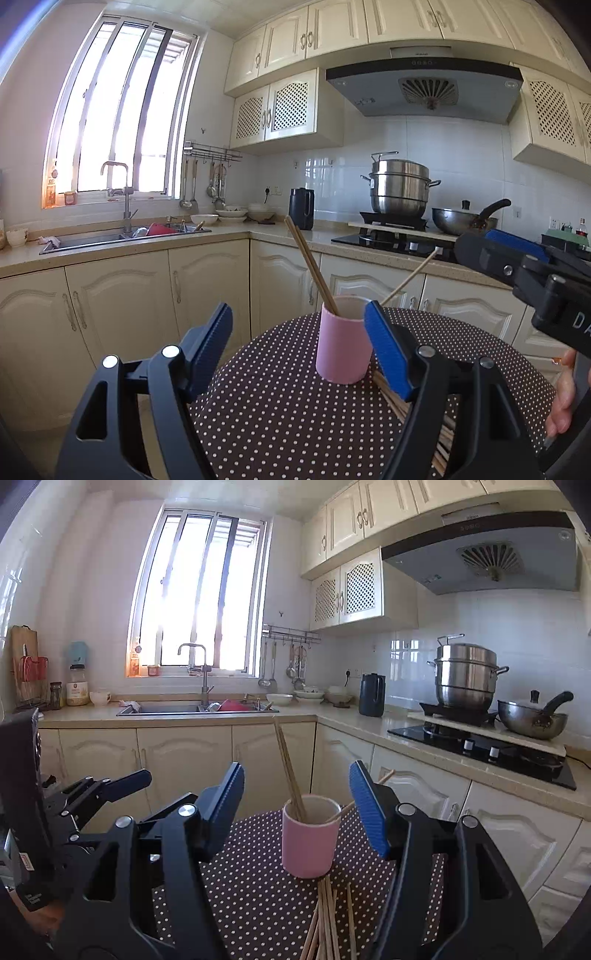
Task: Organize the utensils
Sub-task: 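Raise both open grippers away from the pink cup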
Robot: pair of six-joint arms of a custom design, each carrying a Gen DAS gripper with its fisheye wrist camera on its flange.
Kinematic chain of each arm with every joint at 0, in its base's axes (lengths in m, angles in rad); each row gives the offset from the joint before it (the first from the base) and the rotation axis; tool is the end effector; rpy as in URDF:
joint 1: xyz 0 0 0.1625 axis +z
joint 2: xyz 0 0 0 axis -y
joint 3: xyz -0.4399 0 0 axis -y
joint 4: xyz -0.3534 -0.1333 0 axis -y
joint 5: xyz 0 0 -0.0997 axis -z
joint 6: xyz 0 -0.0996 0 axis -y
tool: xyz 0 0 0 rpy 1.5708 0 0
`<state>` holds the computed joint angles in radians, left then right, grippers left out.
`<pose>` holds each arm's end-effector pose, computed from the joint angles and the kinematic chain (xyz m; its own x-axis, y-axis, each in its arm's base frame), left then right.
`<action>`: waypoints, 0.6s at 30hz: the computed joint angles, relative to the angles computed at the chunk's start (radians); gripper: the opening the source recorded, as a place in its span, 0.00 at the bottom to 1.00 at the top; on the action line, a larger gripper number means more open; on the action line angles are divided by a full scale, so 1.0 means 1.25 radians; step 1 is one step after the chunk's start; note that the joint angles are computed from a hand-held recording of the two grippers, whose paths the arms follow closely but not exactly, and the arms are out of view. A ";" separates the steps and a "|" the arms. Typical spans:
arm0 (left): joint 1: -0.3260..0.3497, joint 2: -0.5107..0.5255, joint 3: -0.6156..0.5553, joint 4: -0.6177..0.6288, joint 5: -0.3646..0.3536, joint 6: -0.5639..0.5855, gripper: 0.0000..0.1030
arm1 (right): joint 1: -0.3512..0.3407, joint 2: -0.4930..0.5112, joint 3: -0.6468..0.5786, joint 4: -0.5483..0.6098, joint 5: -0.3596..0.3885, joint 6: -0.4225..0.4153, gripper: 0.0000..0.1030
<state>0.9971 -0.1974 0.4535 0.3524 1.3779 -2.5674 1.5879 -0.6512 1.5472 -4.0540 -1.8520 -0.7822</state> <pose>-0.3043 -0.7516 0.0216 -0.5953 0.5971 -0.5377 0.7546 0.1856 -0.6294 0.1170 -0.6628 0.2545 -0.6850 0.1967 0.7015 -0.6802 0.1723 -0.7125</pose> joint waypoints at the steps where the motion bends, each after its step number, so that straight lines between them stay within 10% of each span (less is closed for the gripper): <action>1: 0.004 -0.005 0.013 0.001 0.003 0.001 0.71 | -0.001 0.003 0.006 -0.003 -0.013 0.009 0.58; 18: 0.046 0.069 -0.125 0.174 -0.015 -0.032 0.70 | -0.023 0.014 0.048 0.014 -0.140 0.170 0.57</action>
